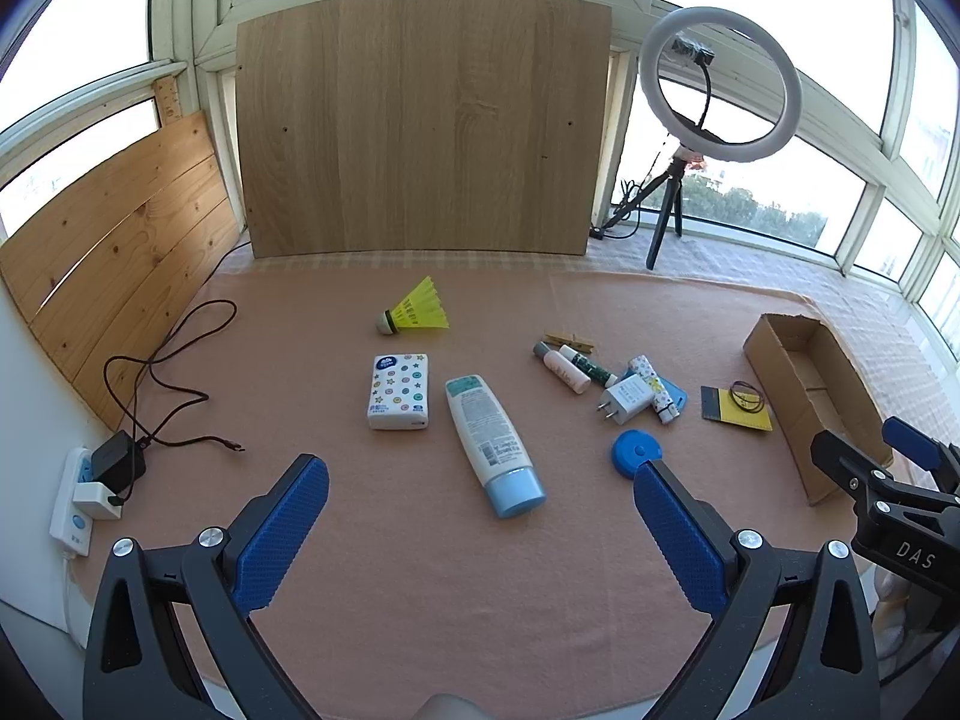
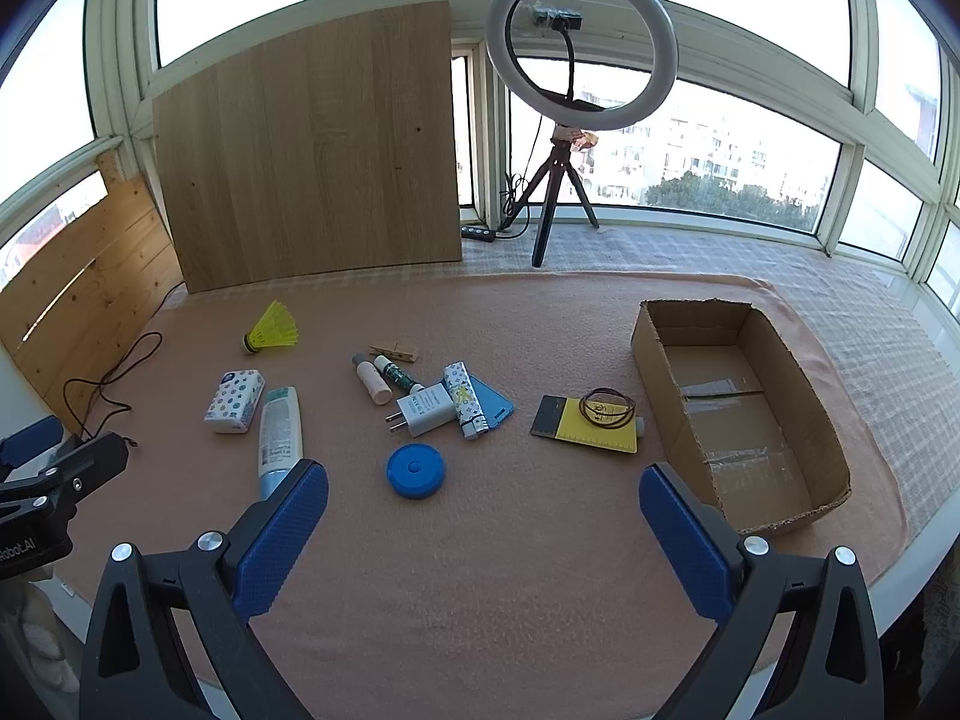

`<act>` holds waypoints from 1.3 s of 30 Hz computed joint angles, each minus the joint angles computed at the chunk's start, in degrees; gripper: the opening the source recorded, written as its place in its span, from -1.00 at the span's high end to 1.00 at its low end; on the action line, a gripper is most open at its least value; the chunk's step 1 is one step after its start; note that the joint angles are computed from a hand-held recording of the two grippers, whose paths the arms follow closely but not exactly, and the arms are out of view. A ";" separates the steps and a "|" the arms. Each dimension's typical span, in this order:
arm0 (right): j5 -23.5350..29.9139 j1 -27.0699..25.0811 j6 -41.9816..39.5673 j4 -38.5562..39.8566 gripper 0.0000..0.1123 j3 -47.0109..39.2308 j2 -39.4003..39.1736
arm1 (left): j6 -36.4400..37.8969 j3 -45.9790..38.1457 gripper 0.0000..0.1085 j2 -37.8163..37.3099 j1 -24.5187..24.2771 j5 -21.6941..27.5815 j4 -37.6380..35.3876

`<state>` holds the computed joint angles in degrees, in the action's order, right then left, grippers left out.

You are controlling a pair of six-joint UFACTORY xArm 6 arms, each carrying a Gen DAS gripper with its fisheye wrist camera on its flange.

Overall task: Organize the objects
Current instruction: 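Move the left tool toward the white-and-blue sunscreen tube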

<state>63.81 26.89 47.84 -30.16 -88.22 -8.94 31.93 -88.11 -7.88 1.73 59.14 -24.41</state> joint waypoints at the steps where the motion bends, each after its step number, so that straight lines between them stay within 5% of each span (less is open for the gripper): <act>1: -0.03 -0.07 -0.12 0.15 -0.83 -0.07 0.07 | 0.00 -0.07 -0.90 0.09 0.01 0.00 0.01; 39: -2.99 -3.99 -5.62 7.65 -0.83 2.81 0.54 | -2.09 -0.38 -0.90 3.91 -0.88 -0.85 1.96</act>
<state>60.83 22.90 42.22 -22.51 -85.42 -8.40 29.84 -88.49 -3.96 0.85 58.28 -22.45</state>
